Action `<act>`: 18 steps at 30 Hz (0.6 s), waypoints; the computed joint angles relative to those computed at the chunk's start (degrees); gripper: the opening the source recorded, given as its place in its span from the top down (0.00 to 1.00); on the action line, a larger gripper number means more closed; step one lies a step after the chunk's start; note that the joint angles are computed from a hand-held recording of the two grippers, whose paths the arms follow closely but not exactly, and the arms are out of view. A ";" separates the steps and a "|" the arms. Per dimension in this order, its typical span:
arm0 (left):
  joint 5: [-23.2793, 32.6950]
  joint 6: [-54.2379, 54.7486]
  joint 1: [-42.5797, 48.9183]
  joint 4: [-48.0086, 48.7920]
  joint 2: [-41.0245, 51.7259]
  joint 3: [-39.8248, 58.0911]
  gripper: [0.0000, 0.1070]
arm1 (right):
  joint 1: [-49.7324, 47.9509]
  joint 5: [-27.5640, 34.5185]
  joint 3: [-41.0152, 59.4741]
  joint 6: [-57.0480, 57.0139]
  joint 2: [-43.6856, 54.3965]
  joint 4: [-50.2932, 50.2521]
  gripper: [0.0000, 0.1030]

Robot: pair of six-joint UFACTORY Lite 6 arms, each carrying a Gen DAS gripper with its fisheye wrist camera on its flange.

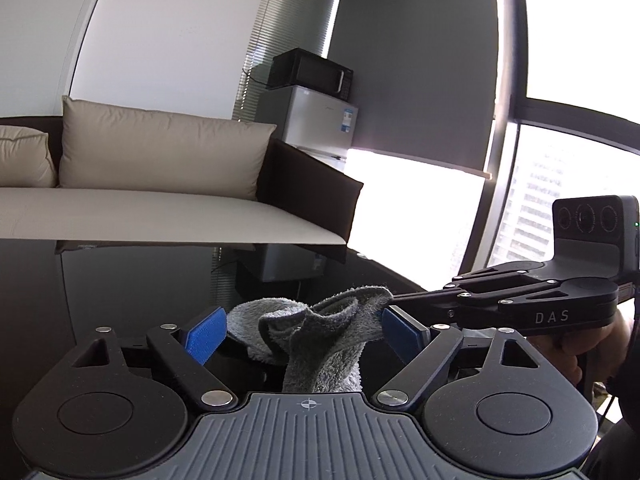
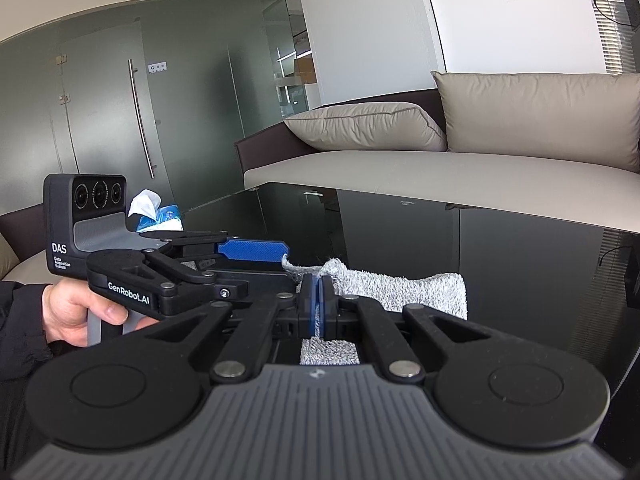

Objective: Fold towel
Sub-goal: 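Close the left gripper on the hanging towel below the right gripper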

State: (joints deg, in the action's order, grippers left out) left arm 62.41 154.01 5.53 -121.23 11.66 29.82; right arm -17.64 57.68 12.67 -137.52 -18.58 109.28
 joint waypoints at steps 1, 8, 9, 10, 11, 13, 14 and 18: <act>0.19 0.24 -0.11 -0.10 0.18 0.03 0.38 | -0.19 0.12 0.11 -0.02 0.18 -0.07 0.99; 1.36 -0.16 0.06 0.34 0.89 0.24 0.59 | -0.31 0.02 0.19 -0.21 0.33 -0.11 0.99; 1.21 -0.05 -0.09 0.37 0.93 0.27 0.63 | -0.36 -0.01 0.24 -0.24 0.45 -0.06 0.99; 1.24 0.43 -0.28 0.13 0.94 0.14 0.65 | -0.41 -0.07 0.26 -0.20 0.43 -0.05 0.99; 1.39 0.45 -0.35 0.39 1.01 0.15 0.70 | -0.46 -0.10 0.26 -0.13 0.37 -0.07 0.99; 1.92 0.72 -0.39 0.62 1.08 0.01 0.78 | -0.57 -0.02 0.21 -0.03 0.21 -0.16 0.99; 2.29 0.96 -0.40 0.55 1.07 -0.17 0.82 | -0.53 -0.10 0.19 -0.04 0.19 -0.10 0.99; 3.32 0.83 -0.20 0.99 1.24 -0.35 0.91 | -0.36 -0.58 0.16 -0.15 0.10 0.17 0.99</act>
State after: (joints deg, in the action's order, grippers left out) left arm 65.73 154.84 5.33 -120.24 12.90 29.47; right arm -18.01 57.10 12.83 -137.67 -18.48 109.45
